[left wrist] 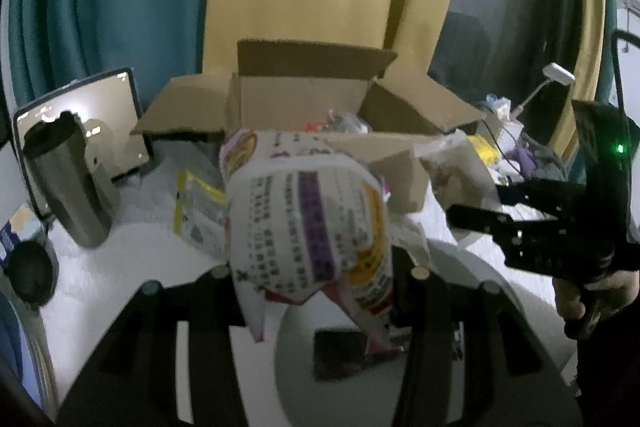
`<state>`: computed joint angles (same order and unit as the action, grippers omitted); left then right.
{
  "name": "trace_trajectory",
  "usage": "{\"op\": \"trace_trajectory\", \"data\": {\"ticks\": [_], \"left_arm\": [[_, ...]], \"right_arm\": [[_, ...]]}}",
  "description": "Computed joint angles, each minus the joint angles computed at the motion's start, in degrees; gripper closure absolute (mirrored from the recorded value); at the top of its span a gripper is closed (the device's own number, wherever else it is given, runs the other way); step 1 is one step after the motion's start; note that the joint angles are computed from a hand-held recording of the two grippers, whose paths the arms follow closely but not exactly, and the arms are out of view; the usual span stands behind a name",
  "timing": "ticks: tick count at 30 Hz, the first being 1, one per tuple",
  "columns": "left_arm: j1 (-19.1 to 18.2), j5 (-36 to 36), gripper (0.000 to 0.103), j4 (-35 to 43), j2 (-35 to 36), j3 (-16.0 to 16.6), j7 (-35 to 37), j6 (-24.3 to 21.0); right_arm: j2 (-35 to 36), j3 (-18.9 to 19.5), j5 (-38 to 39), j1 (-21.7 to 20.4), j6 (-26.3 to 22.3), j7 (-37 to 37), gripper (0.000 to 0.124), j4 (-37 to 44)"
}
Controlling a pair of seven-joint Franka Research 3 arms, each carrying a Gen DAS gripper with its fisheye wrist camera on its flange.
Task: Organize snacks
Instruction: 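Carry both packs into the cardboard box and open both tools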
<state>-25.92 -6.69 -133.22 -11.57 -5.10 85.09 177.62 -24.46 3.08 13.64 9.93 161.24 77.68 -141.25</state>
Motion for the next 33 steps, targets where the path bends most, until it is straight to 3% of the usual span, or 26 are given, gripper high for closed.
{"op": "trace_trajectory", "data": {"ticks": [6,11,16,23,27,33], "left_arm": [[-2.14,-4.59,0.056,4.87,4.32,2.70,6.01,2.12],[-2.20,-12.47,0.056,9.71,7.96,2.69,13.95,2.24],[0.80,-15.58,0.056,14.60,11.46,-0.05,17.86,1.81],[5.92,-12.73,0.056,19.96,15.75,-4.38,18.04,1.83],[10.31,-14.63,0.056,23.70,18.39,-8.71,21.14,-0.21],[15.41,-12.48,0.056,29.70,23.04,-13.03,19.86,-2.27]], "right_arm": [[3.80,0.04,-0.64,-0.18,0.82,-0.20,0.074,3.77],[6.63,-0.04,-0.76,0.12,1.66,-0.33,0.074,6.86],[9.69,-0.21,-1.59,-0.28,1.71,-0.13,0.074,10.19],[14.11,-0.91,-1.93,-0.48,2.04,-0.54,0.074,14.72],[16.78,-1.31,-1.67,-0.44,2.07,-0.97,0.074,17.51],[21.40,-1.62,-1.72,-0.29,1.44,-1.43,0.074,22.85]]}}
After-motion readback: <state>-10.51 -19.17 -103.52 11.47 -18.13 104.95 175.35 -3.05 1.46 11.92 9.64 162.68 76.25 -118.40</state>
